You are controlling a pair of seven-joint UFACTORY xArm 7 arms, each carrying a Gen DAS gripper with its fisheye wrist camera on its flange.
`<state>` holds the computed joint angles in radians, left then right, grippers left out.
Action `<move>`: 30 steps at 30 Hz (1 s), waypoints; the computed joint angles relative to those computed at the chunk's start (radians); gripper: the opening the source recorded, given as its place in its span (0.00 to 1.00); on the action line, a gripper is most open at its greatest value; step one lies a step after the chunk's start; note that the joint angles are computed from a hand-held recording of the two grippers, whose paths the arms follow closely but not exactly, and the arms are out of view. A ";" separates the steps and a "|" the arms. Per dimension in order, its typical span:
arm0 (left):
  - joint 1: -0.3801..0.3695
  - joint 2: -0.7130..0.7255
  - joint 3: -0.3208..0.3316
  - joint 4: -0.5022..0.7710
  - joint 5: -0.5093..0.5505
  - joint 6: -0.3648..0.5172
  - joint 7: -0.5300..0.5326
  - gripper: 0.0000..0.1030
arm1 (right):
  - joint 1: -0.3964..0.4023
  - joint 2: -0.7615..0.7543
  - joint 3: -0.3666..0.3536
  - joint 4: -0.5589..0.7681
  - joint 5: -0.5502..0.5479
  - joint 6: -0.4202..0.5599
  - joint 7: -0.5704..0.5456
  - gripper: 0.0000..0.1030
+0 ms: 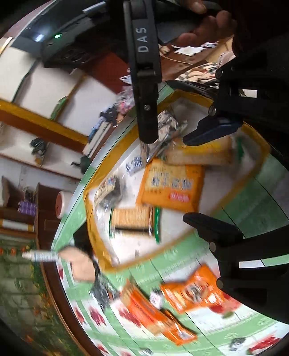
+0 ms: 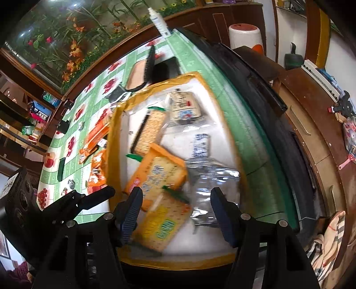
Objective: Organize snacks
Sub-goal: 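Carry the cracker pack and foil bag into the yellow box and open both grippers, then grasp a white-and-blue candy with the left gripper while the right grasps the orange round-logo bag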
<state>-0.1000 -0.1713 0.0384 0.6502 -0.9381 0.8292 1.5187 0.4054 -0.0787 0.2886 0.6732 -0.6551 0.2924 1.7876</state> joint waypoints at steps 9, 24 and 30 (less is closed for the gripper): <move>0.152 0.057 0.097 0.065 -0.017 0.063 0.001 0.60 | 0.113 0.216 -0.035 0.267 -0.042 0.067 -0.063 0.65; 0.449 0.320 0.112 0.331 0.002 0.092 -0.069 0.64 | 0.244 0.706 -0.097 0.906 0.224 0.295 -0.512 0.67; 0.511 0.366 0.084 0.382 0.011 0.099 -0.084 0.64 | 0.269 0.873 -0.155 1.158 0.339 0.461 -0.651 0.67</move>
